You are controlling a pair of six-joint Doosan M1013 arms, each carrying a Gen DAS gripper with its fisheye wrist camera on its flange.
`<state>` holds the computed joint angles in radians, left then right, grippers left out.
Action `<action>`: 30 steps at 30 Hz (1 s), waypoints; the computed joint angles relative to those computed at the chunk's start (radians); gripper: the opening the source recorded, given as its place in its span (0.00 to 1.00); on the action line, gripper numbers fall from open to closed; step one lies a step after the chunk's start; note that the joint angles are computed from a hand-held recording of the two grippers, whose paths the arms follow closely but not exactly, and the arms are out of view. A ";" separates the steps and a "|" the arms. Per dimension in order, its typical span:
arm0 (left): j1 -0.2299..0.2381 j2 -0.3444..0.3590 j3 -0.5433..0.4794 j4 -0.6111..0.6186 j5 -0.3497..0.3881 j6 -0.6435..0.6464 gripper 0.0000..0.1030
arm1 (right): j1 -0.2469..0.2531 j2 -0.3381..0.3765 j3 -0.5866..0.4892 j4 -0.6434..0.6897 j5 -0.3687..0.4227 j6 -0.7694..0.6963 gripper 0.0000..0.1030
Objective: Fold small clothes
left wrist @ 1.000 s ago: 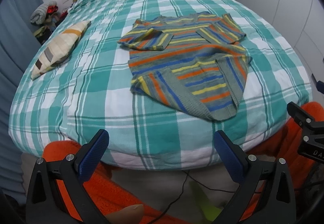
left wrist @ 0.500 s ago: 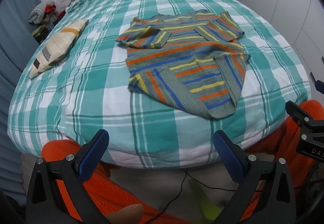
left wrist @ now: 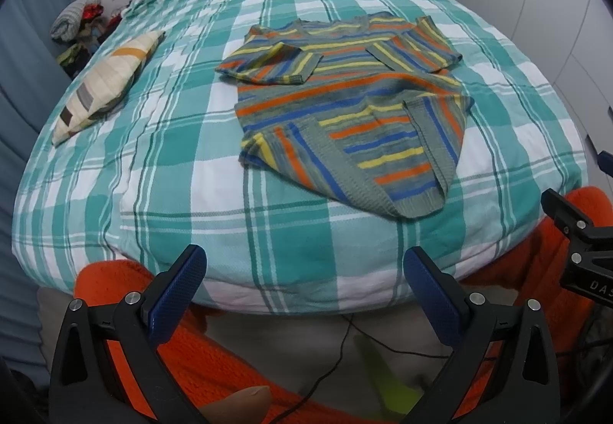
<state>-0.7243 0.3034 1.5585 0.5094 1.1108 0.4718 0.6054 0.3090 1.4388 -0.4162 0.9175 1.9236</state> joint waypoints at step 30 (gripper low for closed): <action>-0.002 0.000 0.004 0.001 -0.003 -0.004 1.00 | 0.001 0.003 -0.003 0.005 0.015 -0.005 1.00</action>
<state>-0.7261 0.3038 1.5628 0.5103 1.1077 0.4682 0.6060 0.3116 1.4358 -0.4113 0.9322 1.9186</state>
